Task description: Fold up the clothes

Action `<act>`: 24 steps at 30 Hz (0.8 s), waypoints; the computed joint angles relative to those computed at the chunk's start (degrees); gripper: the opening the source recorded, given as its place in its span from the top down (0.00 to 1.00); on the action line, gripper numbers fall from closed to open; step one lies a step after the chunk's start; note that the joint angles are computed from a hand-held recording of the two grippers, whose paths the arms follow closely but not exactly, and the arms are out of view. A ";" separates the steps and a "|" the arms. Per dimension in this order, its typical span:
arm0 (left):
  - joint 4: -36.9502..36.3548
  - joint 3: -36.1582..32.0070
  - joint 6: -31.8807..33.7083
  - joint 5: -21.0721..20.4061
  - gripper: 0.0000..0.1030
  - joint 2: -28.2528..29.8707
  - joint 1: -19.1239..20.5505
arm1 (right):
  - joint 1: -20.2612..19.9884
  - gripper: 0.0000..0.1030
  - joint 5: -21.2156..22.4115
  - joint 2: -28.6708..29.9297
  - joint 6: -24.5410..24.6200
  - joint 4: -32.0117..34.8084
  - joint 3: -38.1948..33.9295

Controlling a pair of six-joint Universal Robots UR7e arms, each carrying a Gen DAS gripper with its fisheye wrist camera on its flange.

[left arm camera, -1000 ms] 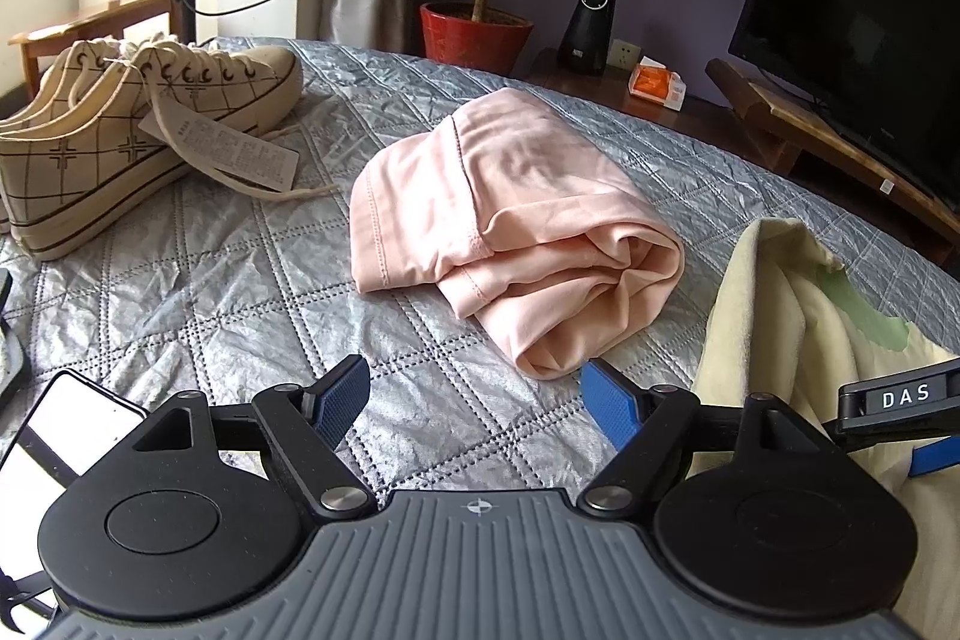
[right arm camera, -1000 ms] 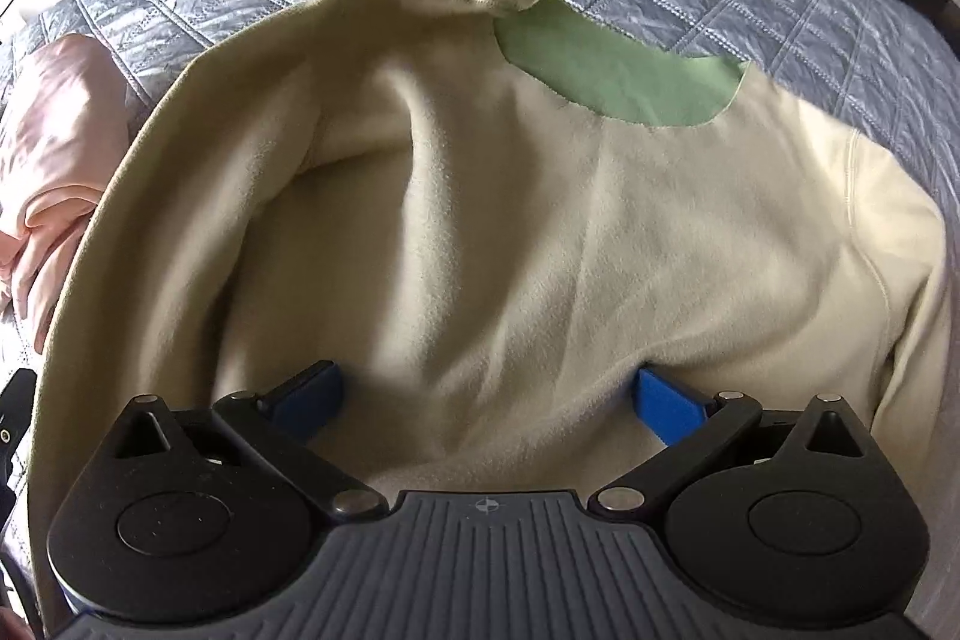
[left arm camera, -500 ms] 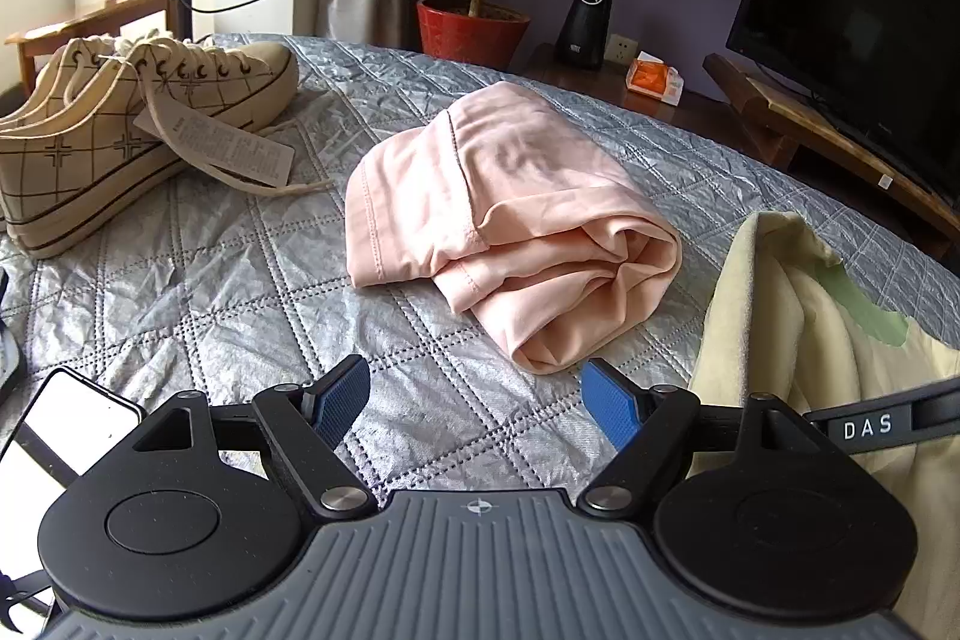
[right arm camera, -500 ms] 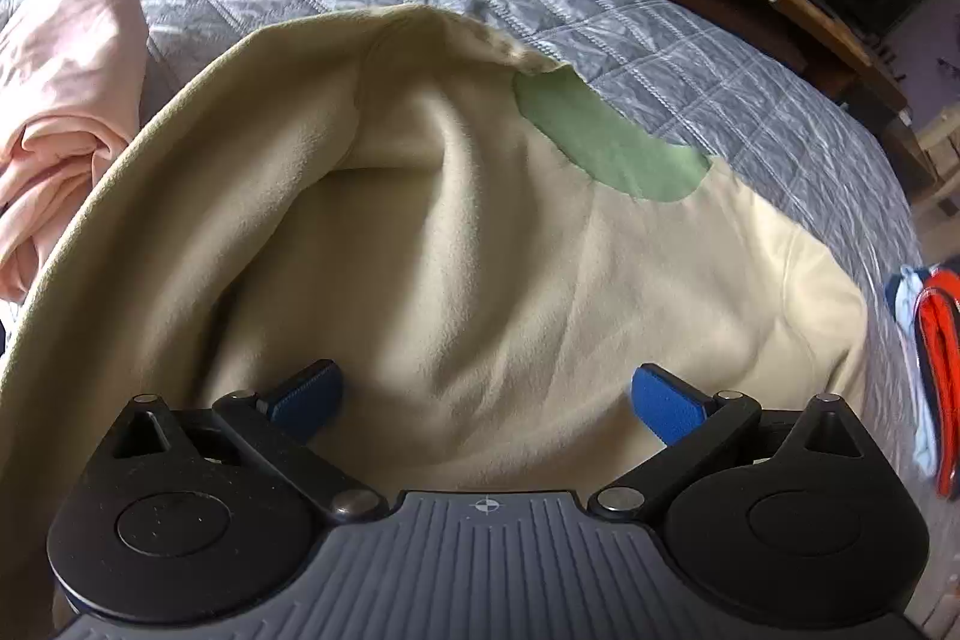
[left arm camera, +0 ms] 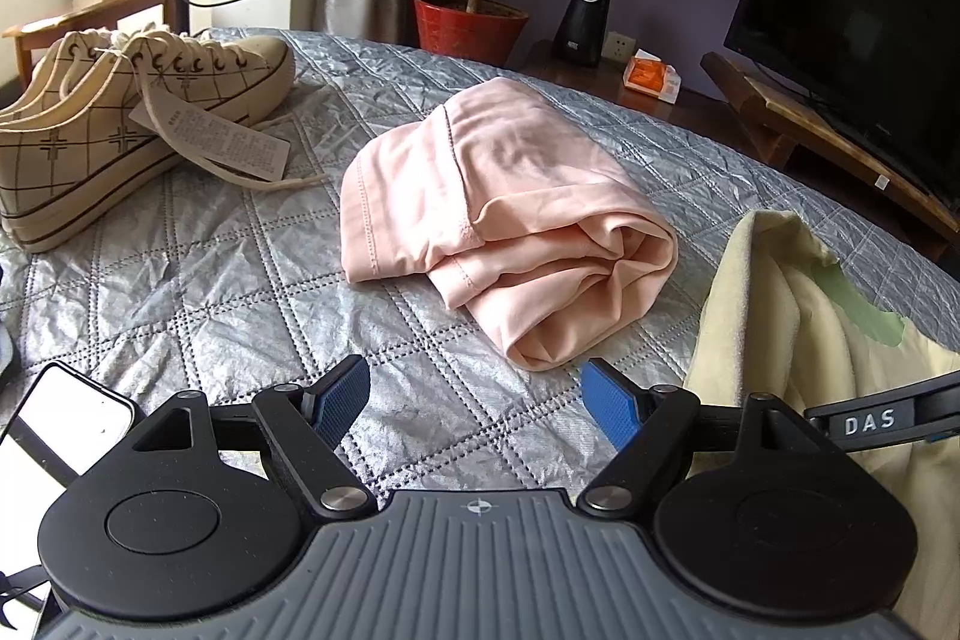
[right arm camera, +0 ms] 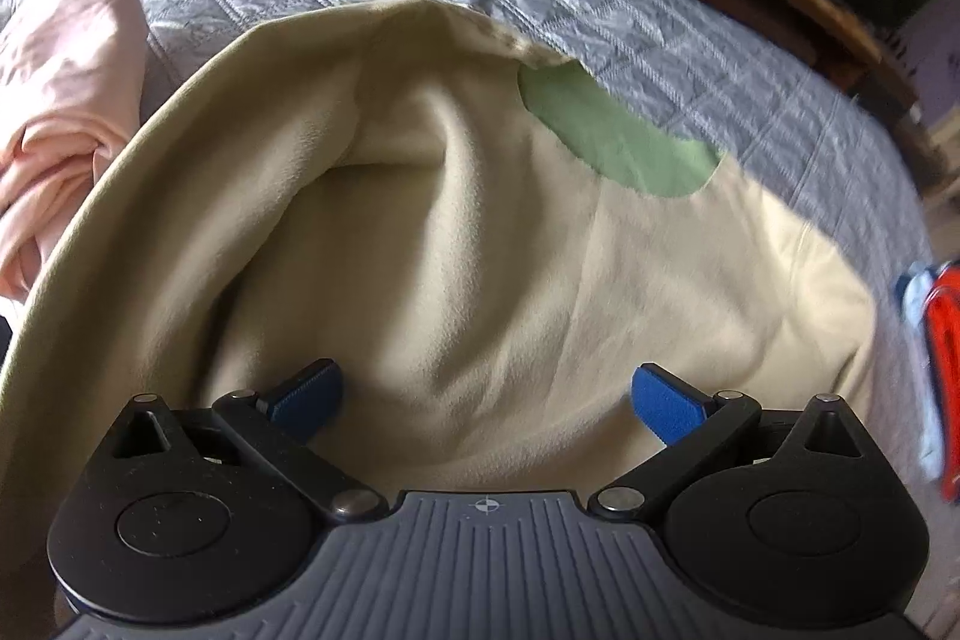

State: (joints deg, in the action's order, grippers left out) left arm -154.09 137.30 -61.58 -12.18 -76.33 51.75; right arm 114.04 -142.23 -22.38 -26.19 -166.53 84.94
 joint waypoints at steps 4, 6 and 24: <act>0.27 0.01 -0.23 -0.05 0.20 -0.09 0.08 | 0.93 0.00 -3.00 1.54 -2.08 -1.88 -0.78; 0.15 0.06 -0.26 -0.16 0.20 -0.18 0.08 | 0.85 0.00 -2.80 1.55 -2.19 -2.41 -0.62; -1.26 0.21 0.50 -0.79 0.20 -0.08 0.13 | -0.31 0.00 0.78 -0.88 5.61 4.28 -0.79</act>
State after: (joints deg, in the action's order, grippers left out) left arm -155.35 137.52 -61.09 -12.97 -76.41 51.88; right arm 113.73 -141.45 -23.27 -20.58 -162.25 84.15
